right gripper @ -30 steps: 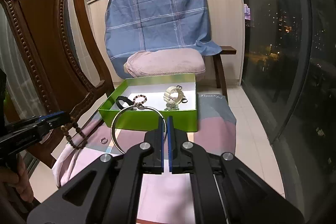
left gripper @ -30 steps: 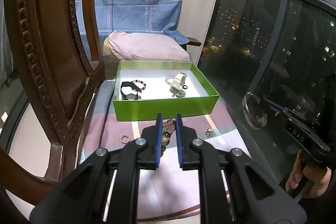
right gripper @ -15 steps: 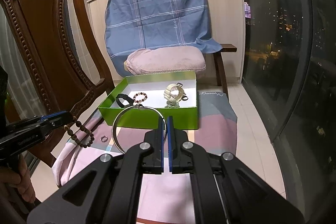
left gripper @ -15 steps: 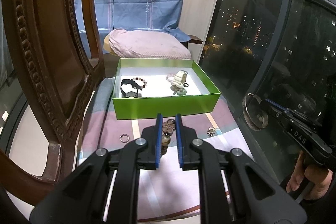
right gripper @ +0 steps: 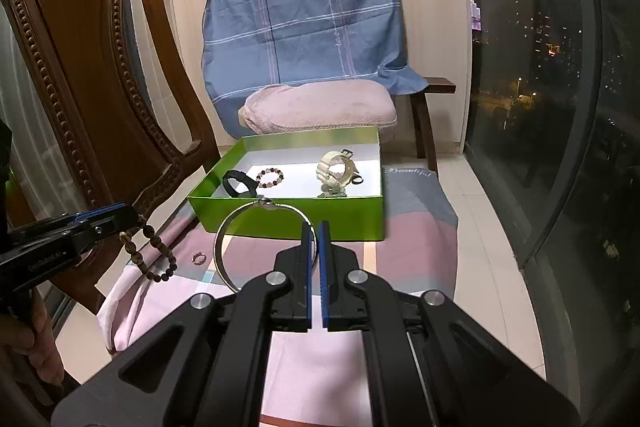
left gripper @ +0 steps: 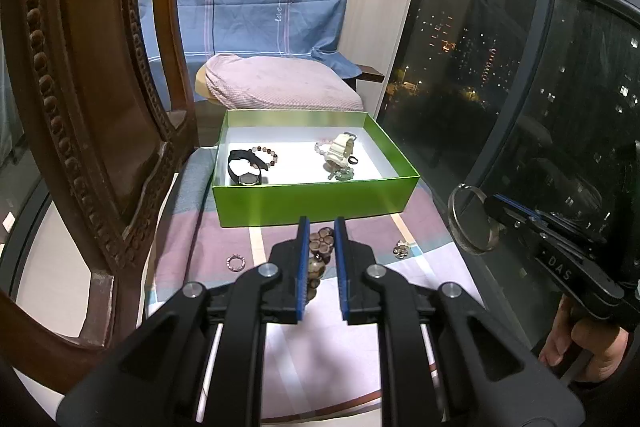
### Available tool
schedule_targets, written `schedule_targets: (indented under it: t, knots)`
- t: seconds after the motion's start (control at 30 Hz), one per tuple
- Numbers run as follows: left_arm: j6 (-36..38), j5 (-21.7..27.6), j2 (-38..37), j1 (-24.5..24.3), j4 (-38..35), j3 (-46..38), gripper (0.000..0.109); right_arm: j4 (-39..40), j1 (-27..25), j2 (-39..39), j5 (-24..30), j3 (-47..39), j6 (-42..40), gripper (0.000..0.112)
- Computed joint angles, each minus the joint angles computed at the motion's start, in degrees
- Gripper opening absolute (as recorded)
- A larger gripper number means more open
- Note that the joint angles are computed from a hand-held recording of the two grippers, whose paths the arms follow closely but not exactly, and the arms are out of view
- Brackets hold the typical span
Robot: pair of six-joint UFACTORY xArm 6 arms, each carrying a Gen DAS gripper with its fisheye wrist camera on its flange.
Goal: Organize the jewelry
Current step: 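Carry the silver bangle into the green box and open the right tool while the left holds the bracelet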
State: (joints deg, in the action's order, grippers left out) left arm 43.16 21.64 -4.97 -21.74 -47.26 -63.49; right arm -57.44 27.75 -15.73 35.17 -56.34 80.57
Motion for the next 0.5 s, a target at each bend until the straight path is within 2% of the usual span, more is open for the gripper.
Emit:
schedule_targets:
  t: [0.5]
  knots:
    - [-1.50, -0.08, 2.22, 0.16, 1.28, -0.91, 0.012, 0.00, -1.87, 2.85, -2.10, 0.07, 0.54, 0.004]
